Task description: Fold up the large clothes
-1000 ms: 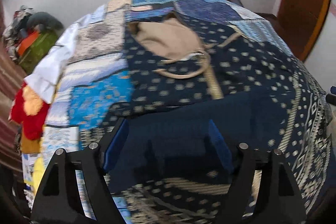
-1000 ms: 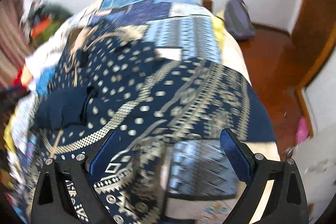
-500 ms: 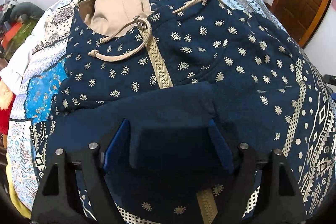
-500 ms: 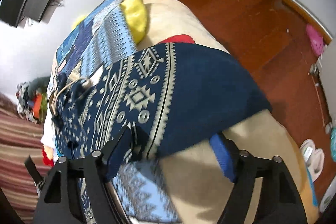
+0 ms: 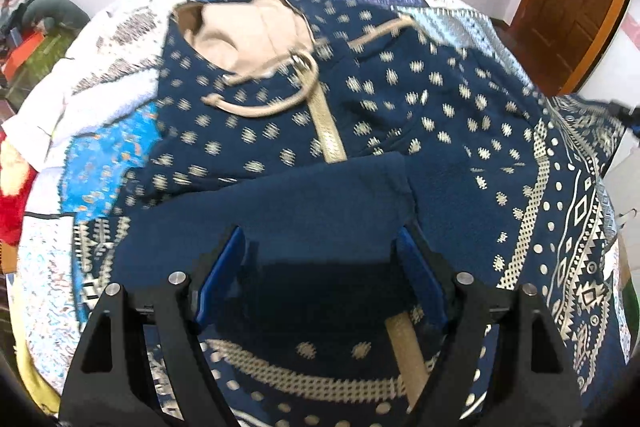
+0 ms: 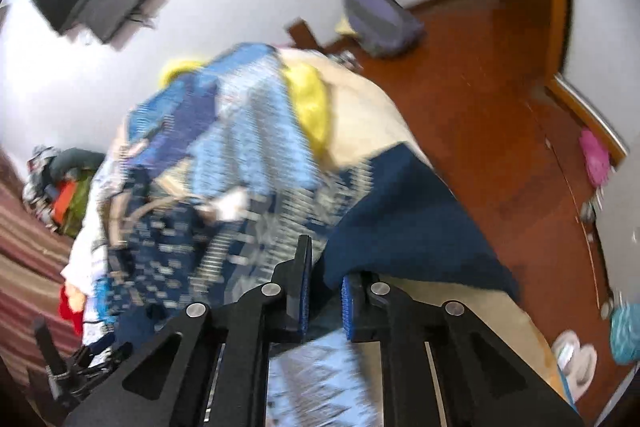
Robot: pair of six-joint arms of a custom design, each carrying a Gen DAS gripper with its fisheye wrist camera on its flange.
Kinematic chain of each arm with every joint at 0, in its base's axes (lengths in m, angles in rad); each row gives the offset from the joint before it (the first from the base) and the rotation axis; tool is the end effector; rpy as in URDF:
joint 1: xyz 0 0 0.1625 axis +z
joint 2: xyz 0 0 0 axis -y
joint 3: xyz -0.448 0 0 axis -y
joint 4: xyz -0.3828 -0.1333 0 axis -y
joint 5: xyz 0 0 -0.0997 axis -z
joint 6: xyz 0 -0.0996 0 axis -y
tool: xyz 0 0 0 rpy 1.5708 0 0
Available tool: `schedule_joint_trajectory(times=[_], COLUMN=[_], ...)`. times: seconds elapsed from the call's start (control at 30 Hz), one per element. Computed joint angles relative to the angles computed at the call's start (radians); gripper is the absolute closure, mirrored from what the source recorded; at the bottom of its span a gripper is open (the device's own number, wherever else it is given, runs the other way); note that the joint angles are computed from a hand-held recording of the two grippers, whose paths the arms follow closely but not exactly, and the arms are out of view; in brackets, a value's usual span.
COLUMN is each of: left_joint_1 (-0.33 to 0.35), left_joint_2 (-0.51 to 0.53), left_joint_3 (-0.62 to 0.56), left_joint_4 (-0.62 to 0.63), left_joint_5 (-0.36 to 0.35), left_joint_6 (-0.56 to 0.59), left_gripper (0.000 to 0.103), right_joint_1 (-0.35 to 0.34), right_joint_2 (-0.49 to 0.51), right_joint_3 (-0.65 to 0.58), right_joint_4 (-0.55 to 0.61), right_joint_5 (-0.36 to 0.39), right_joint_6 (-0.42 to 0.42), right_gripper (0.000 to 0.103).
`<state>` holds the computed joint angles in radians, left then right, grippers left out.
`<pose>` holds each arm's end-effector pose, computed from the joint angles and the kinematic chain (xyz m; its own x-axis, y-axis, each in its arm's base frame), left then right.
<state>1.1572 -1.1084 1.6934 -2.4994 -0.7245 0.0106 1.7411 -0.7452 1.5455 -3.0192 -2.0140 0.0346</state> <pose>-0.0649 -0.6651 0.3235 -0.7042 0.0445 -0.7086 0.3859 0.8617 -0.3294 0.2129 -0.7038 0.1801 -0.9383 0.1291 0.3208 -0.1027 0.7817 -0.6151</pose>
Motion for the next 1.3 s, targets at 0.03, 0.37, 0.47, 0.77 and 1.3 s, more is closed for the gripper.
schedule_joint_trajectory(times=[0.03, 0.37, 0.47, 0.77, 1.3], left_joint_1=[-0.007, -0.041, -0.032, 0.029, -0.058], left_joint_2=[-0.015, -0.186, -0.24, -0.348, -0.265], left_joint_3=[0.013, 0.094, 0.117, 0.195, 0.214], left_joint_4=[-0.019, -0.144, -0.135, -0.042, -0.051], left_joint_5=[0.006, 0.018, 0.016, 0.056, 0.044], left_joint_6=[0.009, 0.034, 0.015, -0.035, 0.066], left_gripper=[0.025, 0.025, 0.025, 0.025, 0.025], right_joint_1=[0.02, 0.197, 0.225, 0.247, 0.2], right_joint_2=[-0.003, 0.064, 0.119, 0.304, 0.157], right_joint_3=[-0.006, -0.13, -0.172, -0.235, -0.079], right_joint_4=[-0.01, 0.031, 0.103, 0.334, 0.504], right_joint_5=[0.006, 0.136, 0.177, 0.066, 0.067], right_joint_6=[-0.016, -0.139, -0.133, -0.079, -0.057], right_gripper=[0.093, 0.095, 0.095, 0.094, 0.094])
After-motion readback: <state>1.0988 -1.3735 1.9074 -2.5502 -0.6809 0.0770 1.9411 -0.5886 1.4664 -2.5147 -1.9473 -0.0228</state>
